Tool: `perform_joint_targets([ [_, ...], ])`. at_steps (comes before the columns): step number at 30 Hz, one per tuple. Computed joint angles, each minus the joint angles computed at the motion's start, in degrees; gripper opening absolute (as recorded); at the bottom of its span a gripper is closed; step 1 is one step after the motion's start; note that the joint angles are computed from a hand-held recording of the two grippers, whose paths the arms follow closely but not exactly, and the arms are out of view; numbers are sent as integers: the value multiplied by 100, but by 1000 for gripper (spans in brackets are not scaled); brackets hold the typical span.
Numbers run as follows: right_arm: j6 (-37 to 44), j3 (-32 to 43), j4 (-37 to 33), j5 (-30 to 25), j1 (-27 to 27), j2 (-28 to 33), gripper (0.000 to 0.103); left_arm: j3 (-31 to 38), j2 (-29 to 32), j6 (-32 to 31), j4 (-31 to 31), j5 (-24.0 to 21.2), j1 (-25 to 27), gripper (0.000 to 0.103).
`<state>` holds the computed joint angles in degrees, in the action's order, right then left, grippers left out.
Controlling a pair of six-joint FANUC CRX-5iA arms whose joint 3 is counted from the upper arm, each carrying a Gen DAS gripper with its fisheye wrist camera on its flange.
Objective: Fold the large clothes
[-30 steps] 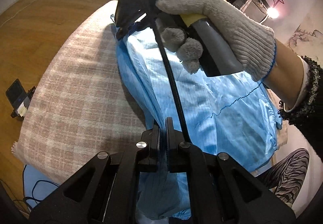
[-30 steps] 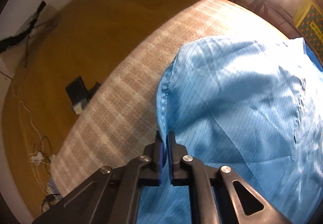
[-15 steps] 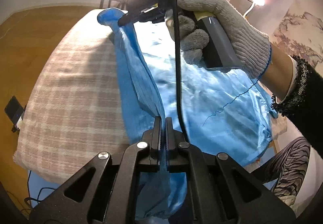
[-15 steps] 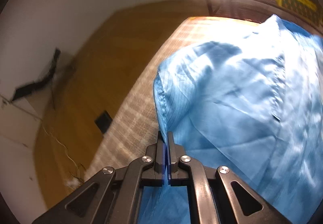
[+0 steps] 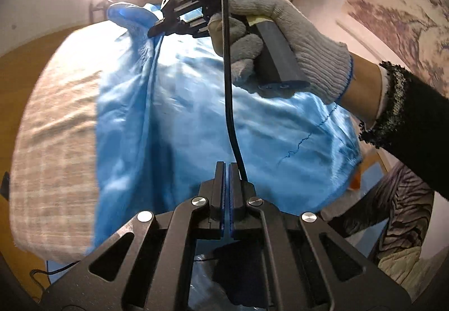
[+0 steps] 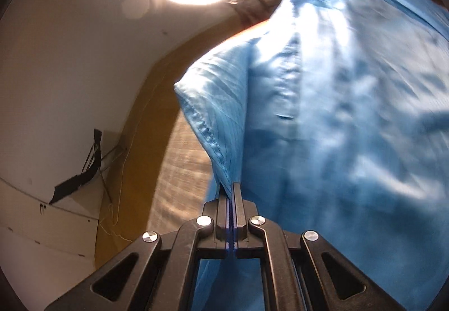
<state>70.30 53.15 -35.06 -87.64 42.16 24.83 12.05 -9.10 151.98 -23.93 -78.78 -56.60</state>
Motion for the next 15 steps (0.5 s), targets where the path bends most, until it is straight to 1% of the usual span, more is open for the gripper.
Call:
perform_joint_targets([
  [3, -138, -302, -28, 58, -201, -89, 0, 0, 74, -62, 257, 167, 57, 0],
  [5, -263, -416, -142, 72, -335, -87, 0, -82, -1, 51, 400, 352, 59, 0],
  [8, -441, -532, -298, 18, -499, -36, 0, -109, -151, 353, 233, 412, -100, 0],
  [11, -226, -565, -103, -68, -464, -18, 0, -37, -353, 859, -413, 14, -392, 0],
  [12, -124, -548, -18, -106, -422, -7, 2, -41, -387, 951, -481, -76, -384, 0],
  [13, -20, -467, 71, -199, -402, 30, 3, -139, -483, 1051, -483, -158, -298, 0],
  [14, 61, -409, 173, -259, -355, 53, 4, -337, -612, 1083, -338, -176, -90, 0],
  [15, 161, -345, 293, -334, -314, 82, 8, -482, -688, 1063, -183, -133, 71, 0],
])
